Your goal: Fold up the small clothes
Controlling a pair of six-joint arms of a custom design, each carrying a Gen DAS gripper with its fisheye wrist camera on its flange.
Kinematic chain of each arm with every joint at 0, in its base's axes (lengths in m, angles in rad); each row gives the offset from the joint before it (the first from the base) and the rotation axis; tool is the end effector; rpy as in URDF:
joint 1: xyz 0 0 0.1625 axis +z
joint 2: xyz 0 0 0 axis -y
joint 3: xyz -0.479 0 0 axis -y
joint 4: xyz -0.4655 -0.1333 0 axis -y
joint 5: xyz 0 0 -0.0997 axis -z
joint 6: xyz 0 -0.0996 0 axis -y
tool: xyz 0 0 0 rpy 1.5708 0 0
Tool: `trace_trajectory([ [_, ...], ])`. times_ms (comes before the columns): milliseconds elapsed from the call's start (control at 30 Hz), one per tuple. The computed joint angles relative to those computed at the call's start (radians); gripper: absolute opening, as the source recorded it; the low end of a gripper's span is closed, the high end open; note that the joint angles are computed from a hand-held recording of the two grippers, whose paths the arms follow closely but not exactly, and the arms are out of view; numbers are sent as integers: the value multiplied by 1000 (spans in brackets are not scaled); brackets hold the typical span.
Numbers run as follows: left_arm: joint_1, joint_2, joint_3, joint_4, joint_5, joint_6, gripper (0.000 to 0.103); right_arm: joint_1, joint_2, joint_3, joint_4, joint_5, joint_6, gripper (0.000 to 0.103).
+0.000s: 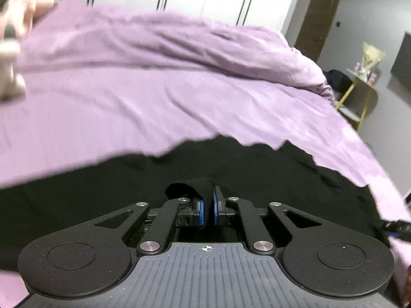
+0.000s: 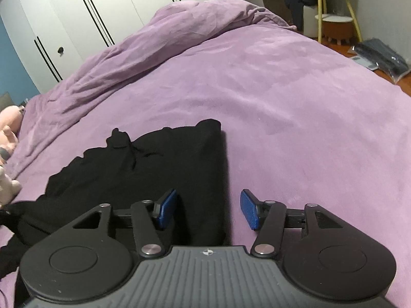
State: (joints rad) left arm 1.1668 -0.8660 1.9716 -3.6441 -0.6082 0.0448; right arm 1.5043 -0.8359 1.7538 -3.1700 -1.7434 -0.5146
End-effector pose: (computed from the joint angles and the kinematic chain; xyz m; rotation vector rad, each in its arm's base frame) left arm -0.0470 -0.6570 0.1612 -0.0925 2.1266 -1.2529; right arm 0.0666 -0.7493 0.1347 0.5121 -2.6150 0.8385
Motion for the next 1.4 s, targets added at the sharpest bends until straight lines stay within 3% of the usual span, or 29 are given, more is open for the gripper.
trace_trajectory([
  [167,9,-5,0,25,71,24,9,10,30,-19,-26,-4,-37,54],
  [233,15,-5,8,27,97,13,9,16,41,-22,-35,-14,-66,42],
  [367,26,-19,29,40,87,-21,9,28,66,-22,-91,-39,-144,6],
  [467,20,2,22,-64,77,55,9,39,91,-11,-240,-64,-197,4],
  [567,18,23,5,-138,54,99,9,38,103,-21,-249,-99,-187,4],
  [633,25,24,-5,-93,65,65,11,35,106,-17,-271,-99,-199,4],
  [733,39,5,2,49,89,-48,21,27,76,2,-239,-69,-156,5],
  [767,42,-3,12,80,90,-82,28,25,62,10,-223,-59,-143,10],
  [900,38,-24,55,59,90,-124,50,2,-24,83,-139,15,-108,24],
  [1100,36,-64,96,97,36,-195,54,-39,-111,148,-10,91,13,25],
  [1167,34,-65,91,120,38,-223,53,-36,-102,132,7,78,44,27],
  [1300,20,-64,80,122,50,-232,52,-13,-58,98,-30,22,1,27],
  [1400,9,-59,72,112,73,-194,52,0,-39,98,-74,-13,-87,11],
])
